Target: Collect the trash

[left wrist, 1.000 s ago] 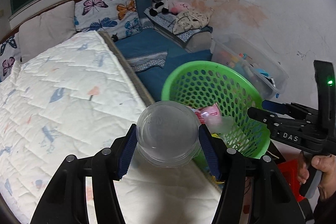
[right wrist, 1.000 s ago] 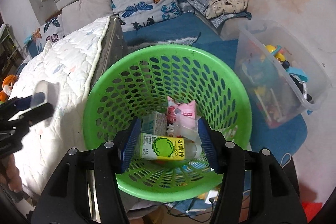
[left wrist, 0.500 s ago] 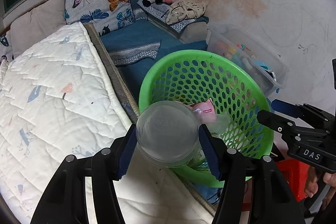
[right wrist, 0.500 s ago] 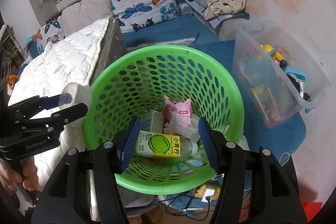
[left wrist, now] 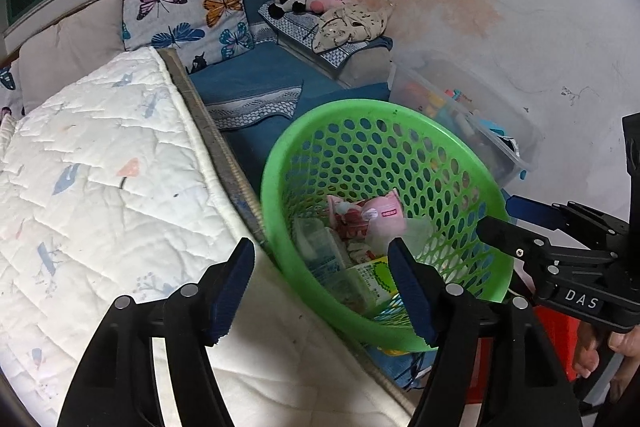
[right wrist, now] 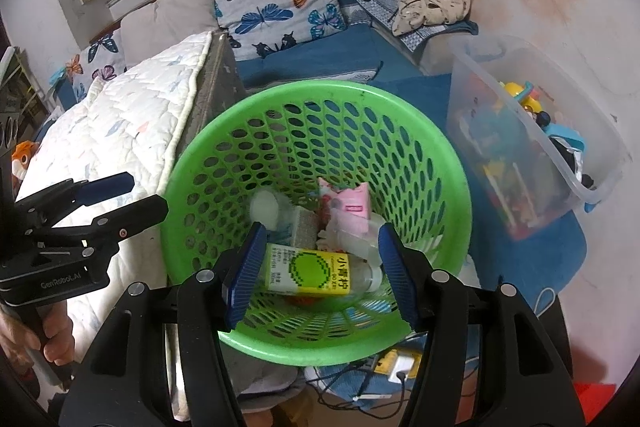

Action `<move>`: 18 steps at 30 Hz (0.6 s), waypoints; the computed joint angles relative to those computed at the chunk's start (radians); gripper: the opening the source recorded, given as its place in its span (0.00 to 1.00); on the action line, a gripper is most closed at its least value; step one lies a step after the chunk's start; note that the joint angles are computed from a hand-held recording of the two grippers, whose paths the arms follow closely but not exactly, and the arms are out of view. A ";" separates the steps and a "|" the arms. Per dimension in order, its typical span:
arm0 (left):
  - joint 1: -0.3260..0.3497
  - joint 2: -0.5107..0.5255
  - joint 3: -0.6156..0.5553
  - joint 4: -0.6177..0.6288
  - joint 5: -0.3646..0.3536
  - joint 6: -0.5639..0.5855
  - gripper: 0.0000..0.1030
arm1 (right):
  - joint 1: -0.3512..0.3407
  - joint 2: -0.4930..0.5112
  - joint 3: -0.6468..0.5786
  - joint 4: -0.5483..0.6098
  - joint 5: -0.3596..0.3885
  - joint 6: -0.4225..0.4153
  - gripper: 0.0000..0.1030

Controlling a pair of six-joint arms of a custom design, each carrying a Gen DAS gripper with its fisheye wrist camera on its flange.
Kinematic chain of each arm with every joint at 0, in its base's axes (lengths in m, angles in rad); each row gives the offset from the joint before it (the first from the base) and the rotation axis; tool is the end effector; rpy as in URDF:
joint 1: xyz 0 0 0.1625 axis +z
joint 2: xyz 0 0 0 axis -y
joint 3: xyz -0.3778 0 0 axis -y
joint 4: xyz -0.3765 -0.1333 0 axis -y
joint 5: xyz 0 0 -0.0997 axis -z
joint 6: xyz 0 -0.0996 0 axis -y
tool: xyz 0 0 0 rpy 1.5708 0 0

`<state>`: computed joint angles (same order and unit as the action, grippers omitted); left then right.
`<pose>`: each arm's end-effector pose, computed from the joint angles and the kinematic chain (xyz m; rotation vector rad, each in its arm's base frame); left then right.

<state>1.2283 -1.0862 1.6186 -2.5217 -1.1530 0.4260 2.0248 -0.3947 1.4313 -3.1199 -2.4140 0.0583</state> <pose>-0.0474 -0.6503 0.2630 0.8858 2.5100 -0.5407 0.3423 -0.5671 -0.0251 0.1883 -2.3232 0.8498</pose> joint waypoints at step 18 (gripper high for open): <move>0.047 -0.159 0.066 -0.114 0.070 0.047 0.74 | 0.073 0.103 -0.111 0.024 0.051 -0.021 0.64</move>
<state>1.2754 -1.2457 1.6850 -2.6357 -1.0832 0.4731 2.0974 -0.2920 1.3199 -3.0958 -2.3627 0.0372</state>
